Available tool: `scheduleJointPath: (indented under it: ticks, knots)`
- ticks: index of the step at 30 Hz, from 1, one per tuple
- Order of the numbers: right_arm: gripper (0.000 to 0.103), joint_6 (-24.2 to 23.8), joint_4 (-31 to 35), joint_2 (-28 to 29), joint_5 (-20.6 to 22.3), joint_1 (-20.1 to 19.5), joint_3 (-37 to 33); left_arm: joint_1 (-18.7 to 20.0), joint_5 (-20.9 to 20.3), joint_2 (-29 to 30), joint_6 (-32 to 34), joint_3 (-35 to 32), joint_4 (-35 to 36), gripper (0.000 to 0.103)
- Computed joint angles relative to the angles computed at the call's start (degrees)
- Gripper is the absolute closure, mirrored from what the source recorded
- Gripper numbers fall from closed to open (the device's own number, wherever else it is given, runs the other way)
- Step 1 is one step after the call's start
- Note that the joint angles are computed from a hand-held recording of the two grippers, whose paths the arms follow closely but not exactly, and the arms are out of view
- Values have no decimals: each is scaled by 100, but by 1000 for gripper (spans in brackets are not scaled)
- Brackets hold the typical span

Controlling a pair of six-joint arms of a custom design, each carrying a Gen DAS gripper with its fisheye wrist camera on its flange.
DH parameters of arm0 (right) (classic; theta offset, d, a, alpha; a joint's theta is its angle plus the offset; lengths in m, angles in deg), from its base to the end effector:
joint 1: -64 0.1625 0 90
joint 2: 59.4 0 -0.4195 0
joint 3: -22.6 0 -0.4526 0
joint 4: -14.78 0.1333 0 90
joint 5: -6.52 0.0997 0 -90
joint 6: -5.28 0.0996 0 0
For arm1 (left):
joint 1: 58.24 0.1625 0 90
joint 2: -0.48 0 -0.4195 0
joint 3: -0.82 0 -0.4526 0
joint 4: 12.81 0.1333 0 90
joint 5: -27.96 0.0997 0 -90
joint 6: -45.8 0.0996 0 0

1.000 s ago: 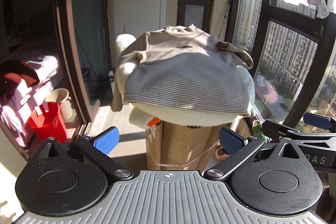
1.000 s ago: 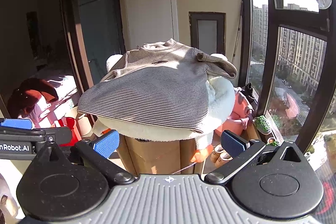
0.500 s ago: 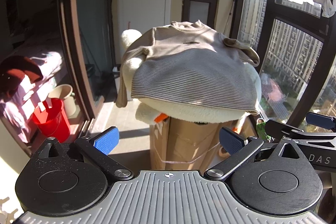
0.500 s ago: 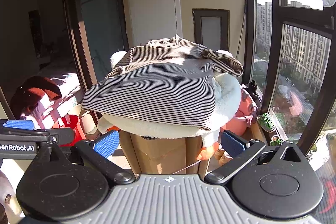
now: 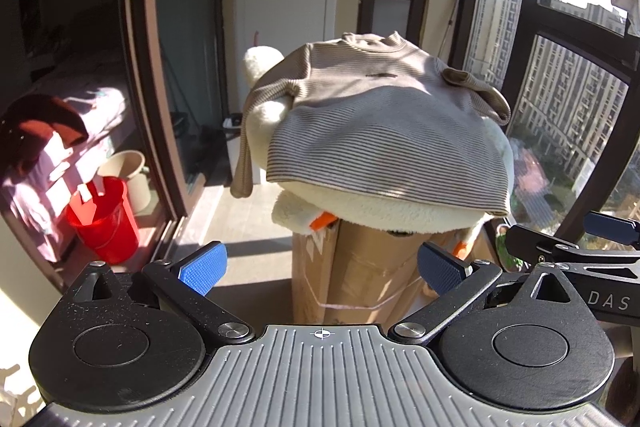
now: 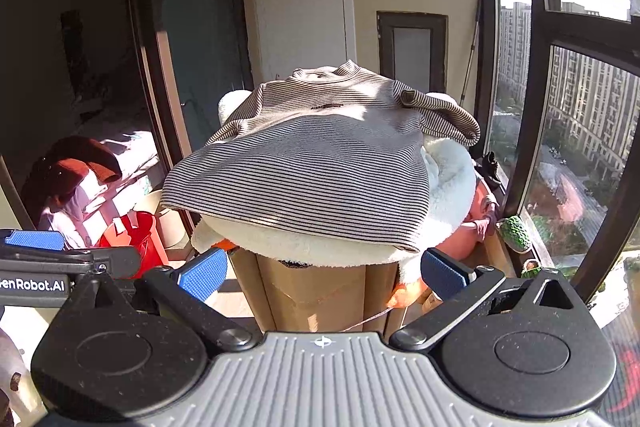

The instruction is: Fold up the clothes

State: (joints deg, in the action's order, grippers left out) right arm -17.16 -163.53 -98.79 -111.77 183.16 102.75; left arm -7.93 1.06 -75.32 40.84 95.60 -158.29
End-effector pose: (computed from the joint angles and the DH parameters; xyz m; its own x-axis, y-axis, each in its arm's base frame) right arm 0.4645 -0.6558 0.1476 -0.7427 -0.3393 0.5773 -0.6625 0.4976 -0.5599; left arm -0.2364 -0.6327 0.4451 -0.7287 -0.1723 -0.6628 0.4521 0.6059 -0.6546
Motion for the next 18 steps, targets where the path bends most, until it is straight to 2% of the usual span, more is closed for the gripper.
scheduleJointPath:
  ticks: [18]
  knots:
    - [0, 33, 477, 354, -144, -141, -702, 376, -370, 566, 242, -786, 197, 0]
